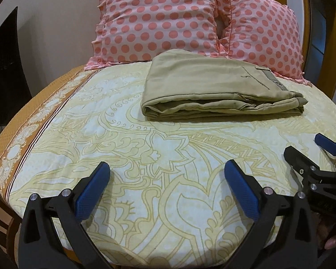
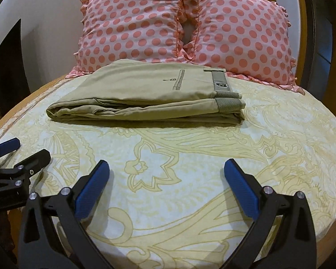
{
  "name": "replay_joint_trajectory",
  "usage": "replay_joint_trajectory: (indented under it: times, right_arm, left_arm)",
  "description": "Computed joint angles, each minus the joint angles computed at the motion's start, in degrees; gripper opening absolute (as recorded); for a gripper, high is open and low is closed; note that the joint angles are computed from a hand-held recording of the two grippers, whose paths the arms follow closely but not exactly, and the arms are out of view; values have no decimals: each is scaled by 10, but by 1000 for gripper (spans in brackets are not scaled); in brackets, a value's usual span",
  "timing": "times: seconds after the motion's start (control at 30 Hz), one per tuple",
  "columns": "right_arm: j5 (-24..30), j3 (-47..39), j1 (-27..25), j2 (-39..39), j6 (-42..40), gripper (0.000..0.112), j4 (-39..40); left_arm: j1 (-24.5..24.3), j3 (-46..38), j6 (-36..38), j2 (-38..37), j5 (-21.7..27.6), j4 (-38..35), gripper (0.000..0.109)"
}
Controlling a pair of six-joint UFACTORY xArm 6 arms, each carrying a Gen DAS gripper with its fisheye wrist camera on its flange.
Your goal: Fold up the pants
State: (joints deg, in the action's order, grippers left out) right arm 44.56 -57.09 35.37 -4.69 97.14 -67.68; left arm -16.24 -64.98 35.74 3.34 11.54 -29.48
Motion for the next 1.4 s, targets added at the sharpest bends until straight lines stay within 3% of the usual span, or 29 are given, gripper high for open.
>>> replay_joint_trajectory:
  times: [1.4]
  right_arm:
    - [-2, 0, -4, -1, -6, 101, 5]
  left_arm:
    - [2, -1, 9, 0, 3, -7, 102]
